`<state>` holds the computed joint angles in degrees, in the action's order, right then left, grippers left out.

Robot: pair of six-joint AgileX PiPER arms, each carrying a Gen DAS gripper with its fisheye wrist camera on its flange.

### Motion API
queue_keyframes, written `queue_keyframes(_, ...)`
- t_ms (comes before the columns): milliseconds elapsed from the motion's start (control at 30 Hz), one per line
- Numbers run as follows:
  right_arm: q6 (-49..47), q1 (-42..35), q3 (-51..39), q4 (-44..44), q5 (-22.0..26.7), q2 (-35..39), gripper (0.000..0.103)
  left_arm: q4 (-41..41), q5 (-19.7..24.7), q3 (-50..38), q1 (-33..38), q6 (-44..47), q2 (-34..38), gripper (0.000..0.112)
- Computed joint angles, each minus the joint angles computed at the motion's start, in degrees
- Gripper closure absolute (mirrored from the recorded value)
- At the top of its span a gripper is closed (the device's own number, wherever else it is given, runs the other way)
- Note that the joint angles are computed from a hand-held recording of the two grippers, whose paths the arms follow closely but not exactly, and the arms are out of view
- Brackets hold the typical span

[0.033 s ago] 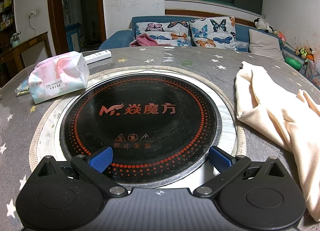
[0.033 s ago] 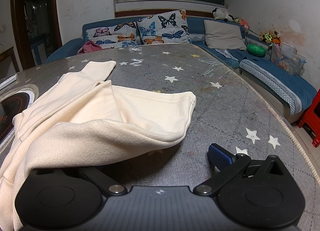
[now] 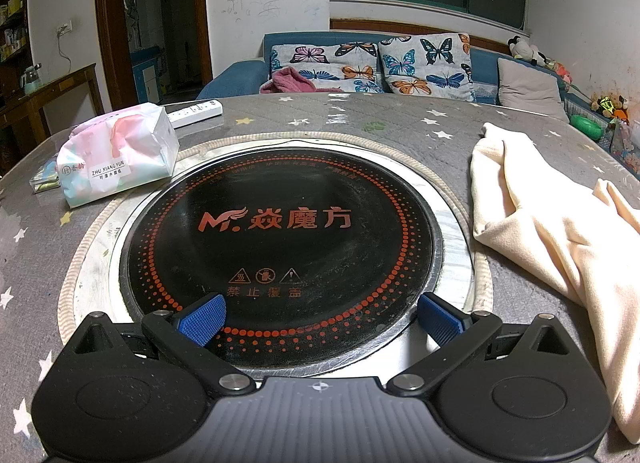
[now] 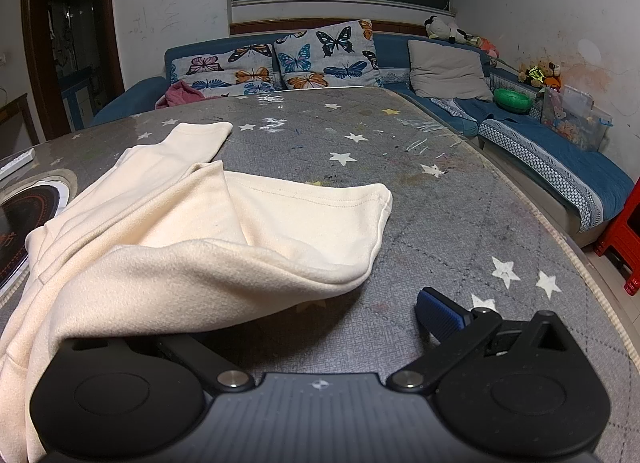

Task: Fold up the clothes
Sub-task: 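Move both open grippers toward the crumpled cream sweatshirt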

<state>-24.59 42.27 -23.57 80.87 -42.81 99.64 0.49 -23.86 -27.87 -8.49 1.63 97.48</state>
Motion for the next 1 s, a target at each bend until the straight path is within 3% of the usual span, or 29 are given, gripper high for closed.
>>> queue_keyframes(333,0.1,-0.2,0.0,-0.2,0.2,-0.1,0.000,0.3,0.5,0.0,-0.1,-0.4,-0.3,0.009)
queue_keyframes(467,-1.9,1.1,0.0,2.6,0.3,-1.1,0.000,-2.9,0.4,0.8,-1.4,2.0,-0.9,0.009)
queue_keyframes(600,-2.8,2.3,0.7,4.4,0.5,-2.5,0.000,-15.4,0.3,2.0,-5.0,11.8,-2.6,0.009)
queue_keyframes(733,-2.8,4.5,1.7,6.4,0.0,-3.8,0.000,-14.3,3.2,2.9,-5.9,11.4,-5.9,0.009)
queue_keyframes(1000,-5.5,12.7,2.4,13.9,-4.7,-6.8,0.000,-21.2,5.1,6.2,-10.9,15.9,-12.9,0.009)
